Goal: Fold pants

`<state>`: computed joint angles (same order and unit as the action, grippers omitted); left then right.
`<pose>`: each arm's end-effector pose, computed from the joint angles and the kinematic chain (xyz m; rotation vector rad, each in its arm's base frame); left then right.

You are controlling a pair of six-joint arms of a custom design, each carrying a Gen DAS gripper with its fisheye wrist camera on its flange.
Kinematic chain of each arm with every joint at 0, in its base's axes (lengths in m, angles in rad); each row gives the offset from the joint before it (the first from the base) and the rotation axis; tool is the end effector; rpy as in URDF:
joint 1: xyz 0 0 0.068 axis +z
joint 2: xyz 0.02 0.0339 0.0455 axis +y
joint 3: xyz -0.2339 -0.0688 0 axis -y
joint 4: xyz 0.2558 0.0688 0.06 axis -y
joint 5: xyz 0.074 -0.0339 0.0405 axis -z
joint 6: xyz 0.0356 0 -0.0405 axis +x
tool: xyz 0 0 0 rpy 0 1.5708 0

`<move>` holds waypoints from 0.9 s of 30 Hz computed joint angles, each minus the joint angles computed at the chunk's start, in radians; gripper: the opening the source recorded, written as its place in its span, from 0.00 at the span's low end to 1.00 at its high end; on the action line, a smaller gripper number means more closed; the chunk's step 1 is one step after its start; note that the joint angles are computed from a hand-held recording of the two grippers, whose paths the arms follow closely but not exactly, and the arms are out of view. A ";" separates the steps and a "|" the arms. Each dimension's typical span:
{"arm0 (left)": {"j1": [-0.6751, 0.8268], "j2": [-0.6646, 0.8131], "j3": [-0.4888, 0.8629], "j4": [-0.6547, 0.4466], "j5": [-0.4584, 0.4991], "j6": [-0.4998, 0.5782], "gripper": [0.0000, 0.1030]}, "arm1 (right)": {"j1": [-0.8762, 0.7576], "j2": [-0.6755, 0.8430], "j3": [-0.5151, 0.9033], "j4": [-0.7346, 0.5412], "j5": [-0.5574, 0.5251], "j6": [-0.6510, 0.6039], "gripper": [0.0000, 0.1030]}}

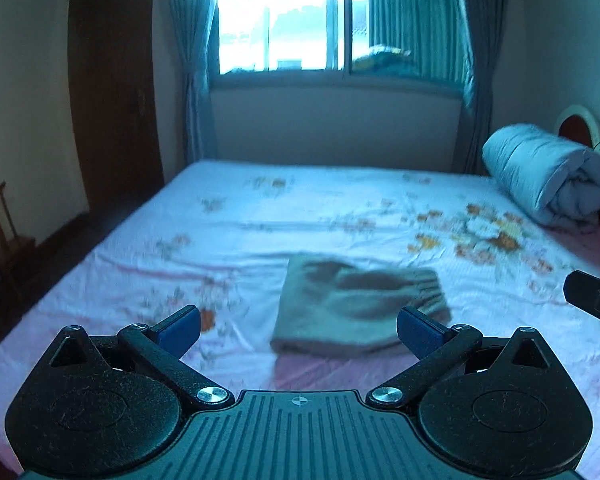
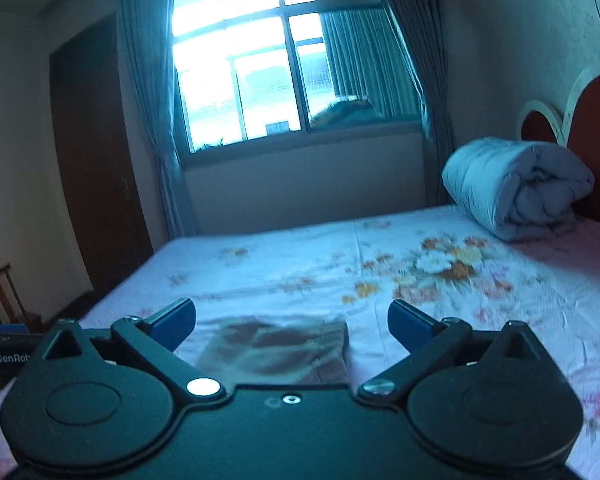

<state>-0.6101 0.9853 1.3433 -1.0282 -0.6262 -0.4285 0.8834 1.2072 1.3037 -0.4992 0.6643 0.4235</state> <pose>0.1676 -0.0917 0.3904 -0.1352 2.0950 0.0854 0.1943 0.2021 0.3765 -0.0110 1.8913 0.2359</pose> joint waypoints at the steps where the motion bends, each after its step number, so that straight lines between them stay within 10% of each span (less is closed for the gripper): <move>1: 0.013 -0.003 -0.026 0.012 0.015 -0.002 1.00 | 0.002 0.013 -0.010 -0.003 0.003 0.012 0.94; 27: -0.001 0.065 -0.117 0.103 0.056 -0.023 1.00 | -0.024 0.091 -0.019 -0.049 -0.024 0.103 0.94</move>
<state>-0.6111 1.0498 1.2264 -0.9248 -0.5703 -0.4517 0.8596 1.2982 1.2851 -0.5483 0.6402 0.5270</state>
